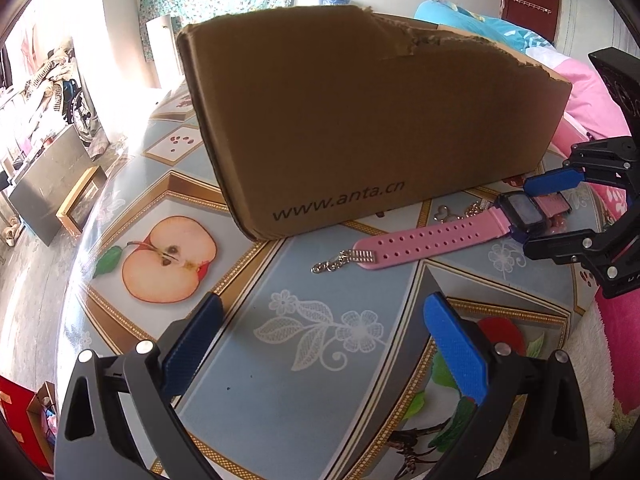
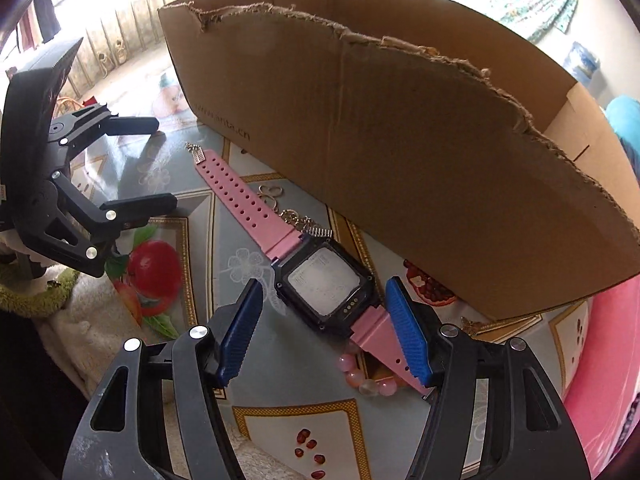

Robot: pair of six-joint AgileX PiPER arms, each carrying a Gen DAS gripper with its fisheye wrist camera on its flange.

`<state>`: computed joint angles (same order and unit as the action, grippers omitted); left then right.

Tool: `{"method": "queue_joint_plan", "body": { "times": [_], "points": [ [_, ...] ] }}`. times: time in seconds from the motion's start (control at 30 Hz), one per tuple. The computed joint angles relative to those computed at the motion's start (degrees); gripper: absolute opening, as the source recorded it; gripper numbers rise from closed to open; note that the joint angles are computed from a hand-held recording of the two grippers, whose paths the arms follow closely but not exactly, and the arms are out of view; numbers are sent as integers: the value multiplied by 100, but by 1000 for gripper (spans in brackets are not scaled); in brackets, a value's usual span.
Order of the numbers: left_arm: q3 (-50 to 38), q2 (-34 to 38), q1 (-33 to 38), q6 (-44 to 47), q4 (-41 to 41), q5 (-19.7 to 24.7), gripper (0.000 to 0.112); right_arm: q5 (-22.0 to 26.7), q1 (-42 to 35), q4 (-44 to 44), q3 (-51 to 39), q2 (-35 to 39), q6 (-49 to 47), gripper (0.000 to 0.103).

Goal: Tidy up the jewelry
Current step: 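Grasp the pink-strapped watch by its face with the right gripper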

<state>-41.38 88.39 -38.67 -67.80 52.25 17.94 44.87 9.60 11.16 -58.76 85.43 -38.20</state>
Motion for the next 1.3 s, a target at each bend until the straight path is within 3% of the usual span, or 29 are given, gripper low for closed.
{"method": "queue_joint_plan", "body": {
  "times": [0.03,0.1,0.5,0.6,0.73,0.77,0.8,0.83,0.87,1.0,1.13,1.2,1.3],
  "points": [
    [60,-8,40,-145,184,-73,99,-20,66,-122,-4,31,29,60],
    [108,-21,33,-383,431,-123,99,133,60,-66,-145,102,9,50],
    [386,-147,-21,-1664,1727,-230,99,256,1190,-1499,-10,-767,1415,49],
    [417,-218,-51,-1464,1548,-186,98,358,1491,-1729,127,-1035,1963,49],
    [824,-672,-345,-2555,2790,-40,96,448,1410,-1531,206,-1108,2132,48],
    [942,-822,-494,-2844,3149,40,96,537,1334,-1400,166,-1111,2096,45],
    [1013,-938,-639,-2945,3341,99,96,611,1227,-1214,146,-1101,2031,23],
    [1036,-1001,-776,-2905,3394,132,96,764,1048,-897,66,-1064,1865,8],
    [991,-978,-947,-2820,3371,233,95,923,875,-718,-49,-973,1826,2],
    [713,-588,-1400,-2724,3573,547,90,918,441,-503,-82,-778,1755,3],
    [500,-381,-1444,-2618,3702,420,87,935,142,-98,118,-912,1365,10],
    [425,-309,-1450,-2560,3722,385,87,831,160,-108,302,-1111,1339,32],
    [342,-191,-1434,-2445,3641,316,87,619,172,-151,600,-1419,1309,42]
  ]
}}
